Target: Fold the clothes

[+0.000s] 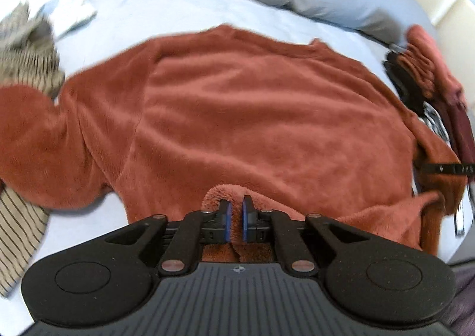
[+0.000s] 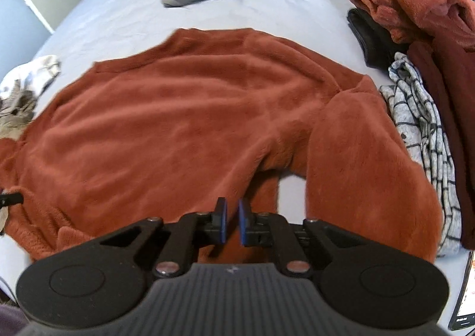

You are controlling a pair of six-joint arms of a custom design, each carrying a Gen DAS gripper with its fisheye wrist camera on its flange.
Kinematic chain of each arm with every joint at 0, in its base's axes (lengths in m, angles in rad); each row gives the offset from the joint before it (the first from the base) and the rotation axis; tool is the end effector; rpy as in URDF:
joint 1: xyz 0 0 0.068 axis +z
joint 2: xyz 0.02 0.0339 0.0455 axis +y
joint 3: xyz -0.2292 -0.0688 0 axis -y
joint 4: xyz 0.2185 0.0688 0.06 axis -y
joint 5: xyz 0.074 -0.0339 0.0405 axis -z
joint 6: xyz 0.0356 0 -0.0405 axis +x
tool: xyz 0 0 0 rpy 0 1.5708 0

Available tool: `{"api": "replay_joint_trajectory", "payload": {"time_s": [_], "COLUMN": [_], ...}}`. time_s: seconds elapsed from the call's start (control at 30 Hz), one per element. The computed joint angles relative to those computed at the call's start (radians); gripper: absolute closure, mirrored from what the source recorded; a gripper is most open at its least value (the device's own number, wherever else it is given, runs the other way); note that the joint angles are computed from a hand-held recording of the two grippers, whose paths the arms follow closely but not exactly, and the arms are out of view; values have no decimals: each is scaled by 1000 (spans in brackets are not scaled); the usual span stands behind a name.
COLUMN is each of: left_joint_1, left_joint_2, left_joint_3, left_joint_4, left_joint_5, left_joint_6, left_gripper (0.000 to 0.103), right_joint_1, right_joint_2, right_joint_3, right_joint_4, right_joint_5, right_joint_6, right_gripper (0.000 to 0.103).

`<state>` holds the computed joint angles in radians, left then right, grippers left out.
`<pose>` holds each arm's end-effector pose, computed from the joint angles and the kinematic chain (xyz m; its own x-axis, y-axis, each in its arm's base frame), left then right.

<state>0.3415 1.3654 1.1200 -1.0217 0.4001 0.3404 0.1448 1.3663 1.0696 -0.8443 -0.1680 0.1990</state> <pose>0.2230 0.0645 0.2411 -0.9139 0.0015 -0.4060 0.1129 0.9615 -0.2505 0.2420 0.0413 0.2322 -0.9235 0.0623 -0.3784 -0.0292 0.9724 0.2314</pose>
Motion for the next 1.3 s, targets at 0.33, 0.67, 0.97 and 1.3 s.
{"api": "replay_joint_trajectory", "payload": {"time_s": [0.33, 0.67, 0.97, 1.3], "left_joint_1": [77, 75, 29, 12], "left_joint_2": [-40, -297, -413, -365], "left_joint_3": [69, -59, -203, -206], "left_joint_4": [-77, -202, -127, -49], "left_joint_5": [79, 31, -9, 7], "left_joint_6": [-46, 212, 194, 100], "left_gripper": [40, 44, 58, 58], "right_joint_1": [21, 26, 35, 49], "right_joint_2": [-65, -299, -423, -314], "right_joint_3": [10, -86, -158, -211], "right_joint_4": [-48, -121, -188, -122], "right_joint_5": [-24, -48, -33, -66], "right_joint_6": [33, 38, 5, 67], "right_gripper": [62, 62, 62, 62]}}
